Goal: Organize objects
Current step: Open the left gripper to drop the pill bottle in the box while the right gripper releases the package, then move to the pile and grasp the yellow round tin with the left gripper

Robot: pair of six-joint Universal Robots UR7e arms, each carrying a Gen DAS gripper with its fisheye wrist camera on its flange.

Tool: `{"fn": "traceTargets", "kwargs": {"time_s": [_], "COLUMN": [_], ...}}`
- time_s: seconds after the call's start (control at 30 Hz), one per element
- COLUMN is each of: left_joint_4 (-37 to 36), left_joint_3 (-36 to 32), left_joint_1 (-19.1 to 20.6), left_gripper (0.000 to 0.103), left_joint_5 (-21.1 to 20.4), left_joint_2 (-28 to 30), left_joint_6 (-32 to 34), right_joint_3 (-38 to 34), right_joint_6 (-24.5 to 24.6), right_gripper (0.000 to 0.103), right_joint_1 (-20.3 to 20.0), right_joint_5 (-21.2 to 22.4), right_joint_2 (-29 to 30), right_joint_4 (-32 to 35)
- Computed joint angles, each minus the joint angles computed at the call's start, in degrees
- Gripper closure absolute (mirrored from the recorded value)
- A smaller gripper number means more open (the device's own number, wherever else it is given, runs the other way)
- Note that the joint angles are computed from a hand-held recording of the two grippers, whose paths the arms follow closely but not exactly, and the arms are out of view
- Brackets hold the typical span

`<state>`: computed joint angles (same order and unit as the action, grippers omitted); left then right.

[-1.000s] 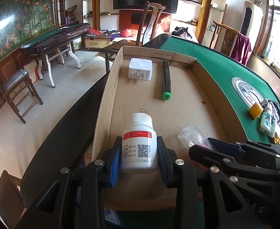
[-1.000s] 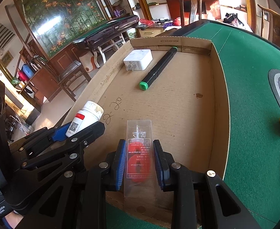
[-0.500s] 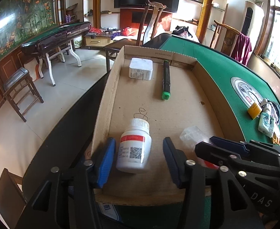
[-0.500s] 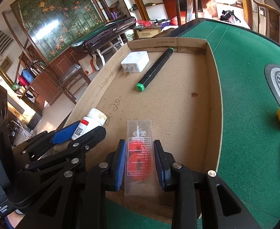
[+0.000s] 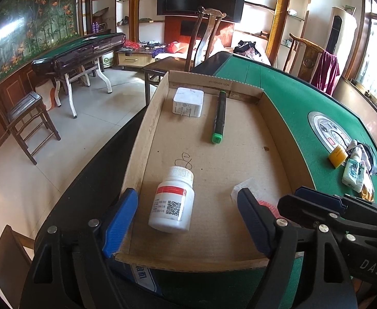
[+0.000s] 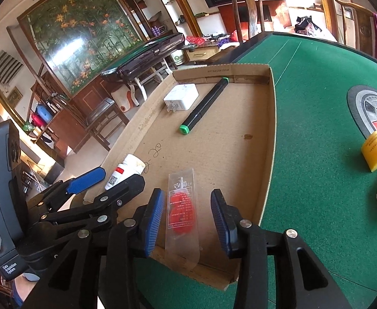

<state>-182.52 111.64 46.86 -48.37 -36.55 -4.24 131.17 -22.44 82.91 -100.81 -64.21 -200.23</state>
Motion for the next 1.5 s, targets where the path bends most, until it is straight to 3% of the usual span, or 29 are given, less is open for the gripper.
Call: {"fn": "traceTargets", "kwargs": {"time_s": [0.23, 0.47, 0.67, 0.83, 1.13, 1.2, 1.27, 1.33, 1.43, 1.5], "left_joint_4": [-0.67, -0.07, 1.35, 2.65, 10.72, 12.49, 14.43, 16.87, 19.88, 22.13], "left_joint_3": [0.42, 0.15, -0.91, -2.07, -8.65, -10.70, -12.74, -14.99, -18.71, -21.42], "left_joint_1": [-0.84, -2.91, -5.07, -7.39, -9.32, -9.25, -8.98, -8.55, -8.10, -7.82], "left_gripper": [0.024, 0.023, 0.023, 0.023, 0.023, 0.023, 0.023, 0.023, 0.023, 0.023], "left_joint_5": [-0.97, -2.28, -3.86, -5.24, -12.20, -13.57, -14.80, -16.52, -18.66, -19.44], "left_joint_2": [-0.75, 0.40, 2.17, 3.91, 8.67, 9.98, 11.25, 12.44, 14.41, 15.71], "left_joint_6": [-0.47, -0.10, 0.00, 0.60, -0.30, -1.08, -2.55, -4.48, -7.23, -9.10], "right_joint_3": [2.18, 5.17, 7.59, 9.04, 9.95, 10.05, 10.92, 10.85, 10.96, 10.86], "right_joint_6": [0.06, 0.55, 0.63, 0.52, -1.10, -1.55, -1.90, -1.25, 1.47, 1.59], "right_gripper": [0.060, 0.059, 0.048, 0.048, 0.047, 0.046, 0.046, 0.046, 0.046, 0.046], "right_joint_1": [-1.34, -5.36, -9.45, -12.65, -19.80, -21.08, -22.90, -24.62, -28.27, -27.85], "right_joint_5": [2.36, 5.67, 9.28, 11.88, 13.39, 11.96, 10.35, 9.86, 16.73, 15.43], "right_joint_2": [-2.78, -7.77, -12.72, -16.62, -26.93, -27.40, -26.36, -26.30, -30.15, -30.48], "right_joint_4": [-1.51, -2.19, -2.13, -1.59, 0.65, -1.76, -8.43, -9.39, -3.63, -4.06]}}
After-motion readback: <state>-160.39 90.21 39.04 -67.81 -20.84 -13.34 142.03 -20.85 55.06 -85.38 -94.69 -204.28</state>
